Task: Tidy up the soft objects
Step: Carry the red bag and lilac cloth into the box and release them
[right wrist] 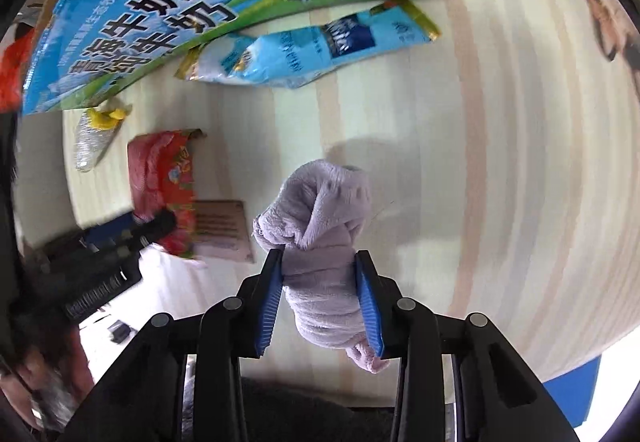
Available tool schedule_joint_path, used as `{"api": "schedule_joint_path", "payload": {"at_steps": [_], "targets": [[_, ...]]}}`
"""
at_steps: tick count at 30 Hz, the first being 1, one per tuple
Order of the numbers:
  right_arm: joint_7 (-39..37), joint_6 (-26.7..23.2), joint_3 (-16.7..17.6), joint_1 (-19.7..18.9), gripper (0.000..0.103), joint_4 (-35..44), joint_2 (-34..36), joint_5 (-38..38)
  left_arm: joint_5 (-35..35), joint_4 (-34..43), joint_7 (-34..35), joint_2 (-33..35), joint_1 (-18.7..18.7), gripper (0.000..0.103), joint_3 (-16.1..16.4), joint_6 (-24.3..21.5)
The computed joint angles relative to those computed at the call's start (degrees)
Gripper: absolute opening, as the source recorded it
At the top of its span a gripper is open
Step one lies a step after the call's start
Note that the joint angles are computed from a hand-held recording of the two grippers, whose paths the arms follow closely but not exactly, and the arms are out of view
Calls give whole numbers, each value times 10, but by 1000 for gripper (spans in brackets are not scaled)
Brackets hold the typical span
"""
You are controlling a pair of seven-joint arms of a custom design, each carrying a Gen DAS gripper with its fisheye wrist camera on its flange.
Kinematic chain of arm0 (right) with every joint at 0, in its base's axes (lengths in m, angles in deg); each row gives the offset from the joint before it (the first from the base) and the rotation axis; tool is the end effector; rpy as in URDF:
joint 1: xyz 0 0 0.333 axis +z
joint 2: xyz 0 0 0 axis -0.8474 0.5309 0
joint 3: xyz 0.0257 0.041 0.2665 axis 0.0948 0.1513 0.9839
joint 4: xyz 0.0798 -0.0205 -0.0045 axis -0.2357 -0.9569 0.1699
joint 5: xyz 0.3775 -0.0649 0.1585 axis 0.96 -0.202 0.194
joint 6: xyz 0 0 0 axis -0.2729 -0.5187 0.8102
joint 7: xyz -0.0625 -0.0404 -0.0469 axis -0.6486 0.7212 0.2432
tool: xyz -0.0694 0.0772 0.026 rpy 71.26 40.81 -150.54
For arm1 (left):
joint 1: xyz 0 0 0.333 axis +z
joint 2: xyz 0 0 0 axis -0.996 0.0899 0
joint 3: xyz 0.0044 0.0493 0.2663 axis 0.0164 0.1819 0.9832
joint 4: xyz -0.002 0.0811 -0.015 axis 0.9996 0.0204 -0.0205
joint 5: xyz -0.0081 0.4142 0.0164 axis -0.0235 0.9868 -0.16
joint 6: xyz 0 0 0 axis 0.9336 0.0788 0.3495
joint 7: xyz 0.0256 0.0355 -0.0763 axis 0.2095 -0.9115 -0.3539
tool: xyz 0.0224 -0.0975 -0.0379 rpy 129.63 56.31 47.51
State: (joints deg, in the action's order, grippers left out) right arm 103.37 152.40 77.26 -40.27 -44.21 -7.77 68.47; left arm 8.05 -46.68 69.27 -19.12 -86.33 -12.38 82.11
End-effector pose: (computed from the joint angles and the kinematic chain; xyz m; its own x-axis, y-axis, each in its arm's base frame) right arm 0.4916 0.2381 0.3338 0.0969 -0.9455 -0.3108 -0.9409 -0.1888 0.2811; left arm 0.4734 -0.0758 0.3127 0.2772 -0.9546 0.1092 -0.9331 -0.2404 0.2675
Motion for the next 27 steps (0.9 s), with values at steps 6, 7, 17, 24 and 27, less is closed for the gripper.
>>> {"api": "schedule_joint_path", "payload": {"at_steps": [6,7,17,24,27], "targets": [[16,1,1,2,59,9,5,-14,16,-7,-7,19,0,54,-3,42],[21,0,3,3,59,17,14,-16,25,13,-4,33,5,54,1,42],[29,12,11,18,38,29,-2,-67,-10,-23,-14,-86,-20,42,-1,42],[-10,12,-4,10,37,83,-68,-4,-45,57,14,-125,-17,42,25,76],[-16,15,-8,7,37,148,-43,7,-53,124,45,-82,-5,42,41,84]]}}
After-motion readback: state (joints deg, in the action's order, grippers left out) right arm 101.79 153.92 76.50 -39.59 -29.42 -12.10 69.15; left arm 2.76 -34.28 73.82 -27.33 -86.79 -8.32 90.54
